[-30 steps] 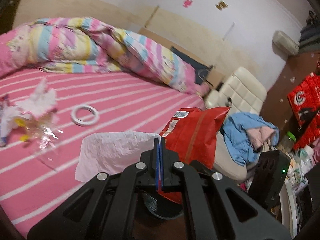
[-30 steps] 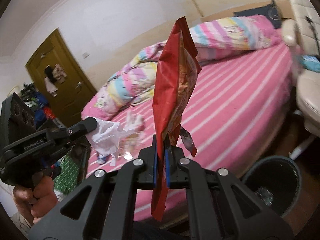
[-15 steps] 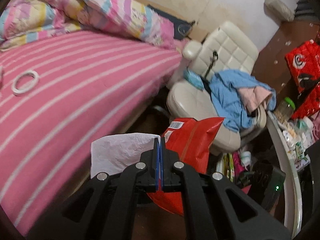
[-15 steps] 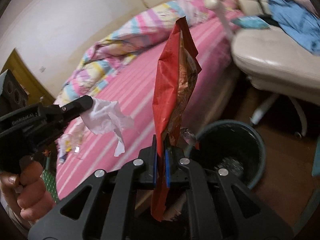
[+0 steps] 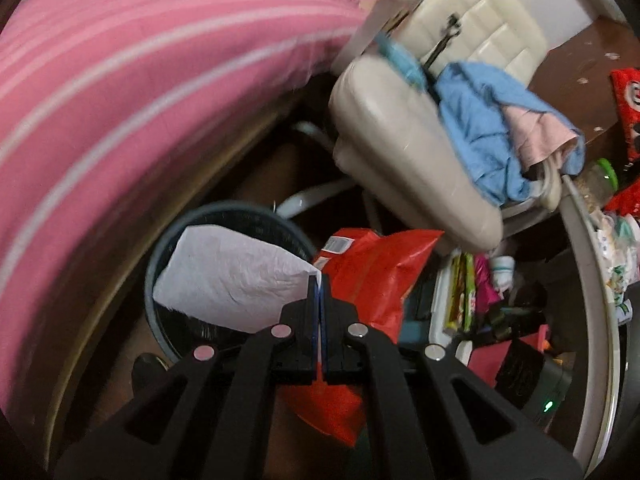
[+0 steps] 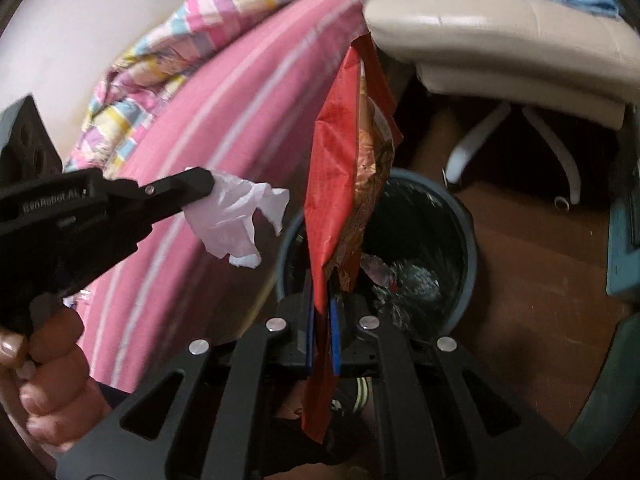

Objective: Collect trash
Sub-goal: 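Open both tools to drop the red bag and tissue into the bin, then move both open tools back over the remaining trash on the bed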

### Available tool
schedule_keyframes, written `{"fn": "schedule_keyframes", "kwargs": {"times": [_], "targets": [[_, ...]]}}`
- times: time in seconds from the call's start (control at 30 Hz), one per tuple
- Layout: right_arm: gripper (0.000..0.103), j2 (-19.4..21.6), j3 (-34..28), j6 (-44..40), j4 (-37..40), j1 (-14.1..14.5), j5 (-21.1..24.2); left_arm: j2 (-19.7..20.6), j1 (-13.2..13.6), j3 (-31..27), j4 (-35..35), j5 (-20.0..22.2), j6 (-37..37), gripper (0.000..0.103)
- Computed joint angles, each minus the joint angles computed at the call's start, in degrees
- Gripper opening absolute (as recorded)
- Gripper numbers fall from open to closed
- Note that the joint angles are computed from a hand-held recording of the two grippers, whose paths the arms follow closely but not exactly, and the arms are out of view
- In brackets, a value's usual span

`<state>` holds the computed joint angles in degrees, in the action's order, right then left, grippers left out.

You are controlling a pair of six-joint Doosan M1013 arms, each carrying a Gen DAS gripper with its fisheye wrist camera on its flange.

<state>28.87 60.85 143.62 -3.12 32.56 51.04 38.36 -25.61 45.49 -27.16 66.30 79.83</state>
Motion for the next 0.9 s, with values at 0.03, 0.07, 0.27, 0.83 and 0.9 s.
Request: {"fn": "schedule_keyframes", "kwargs": {"times": [0.03, 0.07, 0.27, 0.83, 0.9], "targets": [[0.007, 0.55, -0.14, -0.38, 0.77, -0.25, 0.61, 1.06, -0.13, -1.4, 0.39, 1.43, -0.39, 0.001], [0.007, 1.25, -0.45, -0.8, 1.8, -0.54, 1.38, 2.66, -0.31, -3.48, 1.21, 3.84, -0.77, 0.001], [0.007, 4.87, -2.88, -3.24, 4.97, -1.78, 5.12, 9.76, -0.85, -11.81, 3.18, 14.92, -3.0, 0.001], [0.083, 6.81, -8.89, 1.42, -16.33, 2.26, 15.91, 7.01, 0.89, -7.51, 4.02, 12.34, -8.58, 0.054], [0.085, 6.5, -9.37, 5.12, -24.62, 3.8, 16.69, 5.32, 1.18, -5.57, 3.78, 10.28, -8.74, 0.054]]}}
